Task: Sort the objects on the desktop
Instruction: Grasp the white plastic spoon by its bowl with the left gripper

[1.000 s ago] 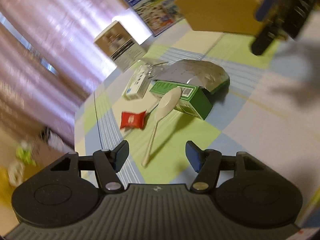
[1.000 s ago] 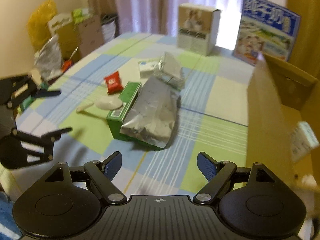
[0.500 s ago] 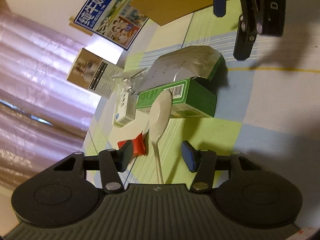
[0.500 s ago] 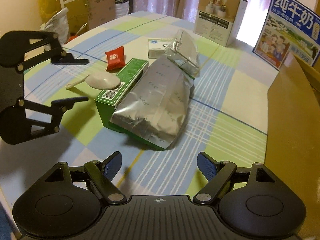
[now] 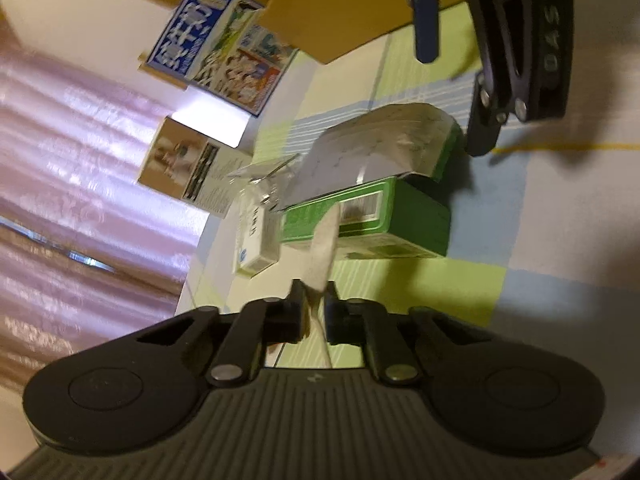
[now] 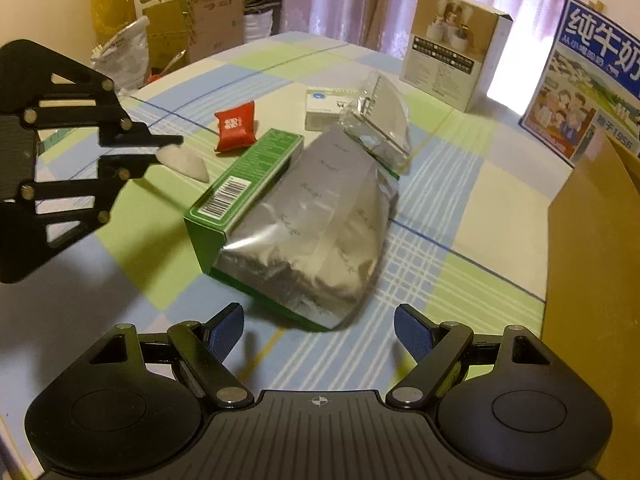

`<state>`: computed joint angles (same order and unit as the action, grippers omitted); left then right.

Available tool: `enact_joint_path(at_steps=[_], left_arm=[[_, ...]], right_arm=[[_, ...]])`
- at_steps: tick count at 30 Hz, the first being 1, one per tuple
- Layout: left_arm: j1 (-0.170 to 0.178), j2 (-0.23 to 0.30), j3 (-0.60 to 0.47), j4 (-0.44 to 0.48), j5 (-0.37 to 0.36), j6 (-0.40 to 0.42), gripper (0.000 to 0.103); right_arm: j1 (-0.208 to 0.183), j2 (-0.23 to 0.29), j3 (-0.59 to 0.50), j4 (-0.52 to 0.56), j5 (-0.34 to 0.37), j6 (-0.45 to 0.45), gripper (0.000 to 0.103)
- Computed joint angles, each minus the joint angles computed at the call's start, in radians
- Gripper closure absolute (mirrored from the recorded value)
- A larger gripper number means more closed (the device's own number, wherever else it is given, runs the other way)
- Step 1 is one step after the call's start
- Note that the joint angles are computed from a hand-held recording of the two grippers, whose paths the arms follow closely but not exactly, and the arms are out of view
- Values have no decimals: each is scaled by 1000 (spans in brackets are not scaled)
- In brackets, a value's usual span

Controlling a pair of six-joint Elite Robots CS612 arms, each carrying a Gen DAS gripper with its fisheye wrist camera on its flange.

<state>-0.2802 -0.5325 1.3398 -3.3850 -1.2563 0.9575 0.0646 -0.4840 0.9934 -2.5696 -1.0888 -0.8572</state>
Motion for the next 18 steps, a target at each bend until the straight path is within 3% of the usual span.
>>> enact_joint_path(at_steps=[6,12,13,16,17,18], left_arm=[[1,-28,35,1,1,-75,100],[-1,-40,56,4,-6,-113,100],[-1,-42,59,4,-6,-117,100],[-2,-44,64,8,-5,-127,100],[-2,-44,66,9,-5,-131,100],[-3,-45,69,9,-4,-135,100]], right_arm=[[12,12,2,-51,8,-39,23],[21,32,-13,-101,7,-16,24],[20,33,-15,-97,6,-9,29],[16,27,-10,-85,3,7,60],[13,23,-6,-84,2,17,80],[10,21,-10,-64,-9,35,88]])
